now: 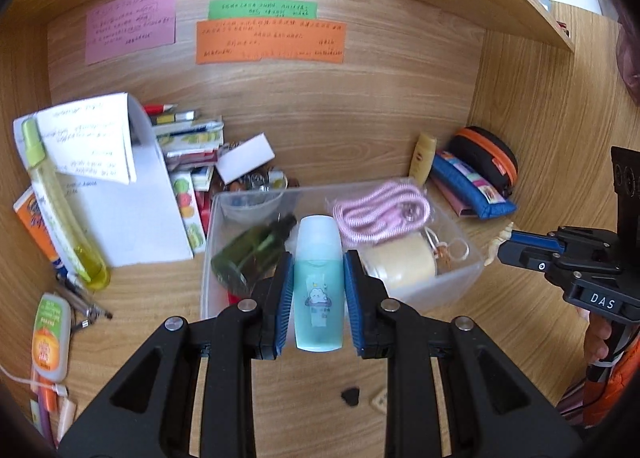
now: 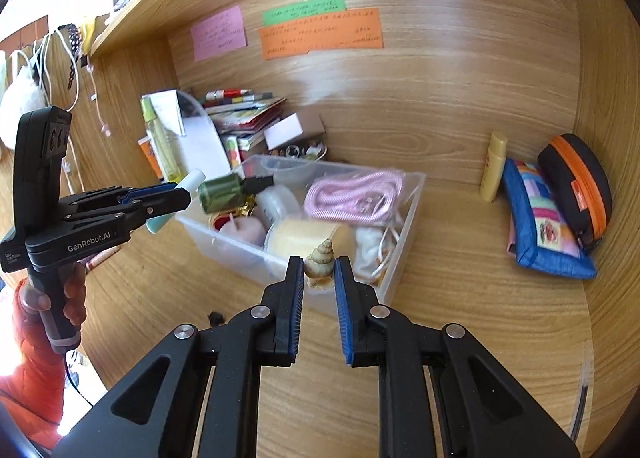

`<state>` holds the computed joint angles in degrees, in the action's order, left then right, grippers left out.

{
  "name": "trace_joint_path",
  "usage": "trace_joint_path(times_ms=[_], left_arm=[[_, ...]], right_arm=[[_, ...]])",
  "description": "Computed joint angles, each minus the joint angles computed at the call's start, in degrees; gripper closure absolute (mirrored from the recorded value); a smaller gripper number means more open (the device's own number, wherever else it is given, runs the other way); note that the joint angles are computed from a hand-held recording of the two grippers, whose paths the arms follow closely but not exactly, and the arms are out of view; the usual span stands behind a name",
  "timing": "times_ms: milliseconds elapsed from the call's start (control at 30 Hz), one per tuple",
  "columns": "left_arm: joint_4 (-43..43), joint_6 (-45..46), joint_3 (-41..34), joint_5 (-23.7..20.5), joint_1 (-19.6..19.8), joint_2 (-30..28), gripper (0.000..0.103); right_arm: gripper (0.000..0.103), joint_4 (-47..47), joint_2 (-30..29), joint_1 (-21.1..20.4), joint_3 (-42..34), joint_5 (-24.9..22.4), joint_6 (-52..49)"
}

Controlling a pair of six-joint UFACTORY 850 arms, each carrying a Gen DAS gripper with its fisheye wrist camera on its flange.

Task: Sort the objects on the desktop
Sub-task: 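Carry teal bottle over clear box with left tool while right tool carries seashell, then open both tools to release the teal bottle and seashell into the box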

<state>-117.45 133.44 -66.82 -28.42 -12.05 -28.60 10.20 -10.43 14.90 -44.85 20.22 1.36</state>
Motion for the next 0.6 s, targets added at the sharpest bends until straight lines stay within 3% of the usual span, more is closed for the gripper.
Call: trace_joint_path(times_ms=[200,600], left_arm=[[1.43,-1.6,-3.75,0.85,-0.94,-2.44,0.079],[14.31,-15.64,-12.2,4.2,-2.46,-9.67,0.079]], right_arm=[[0.089,-4.28,-1.64,-1.91,-2.56,-0.82,2.86],[0.089,-16.68,-7.53,-4.89,-7.81,-3.48,14.0]])
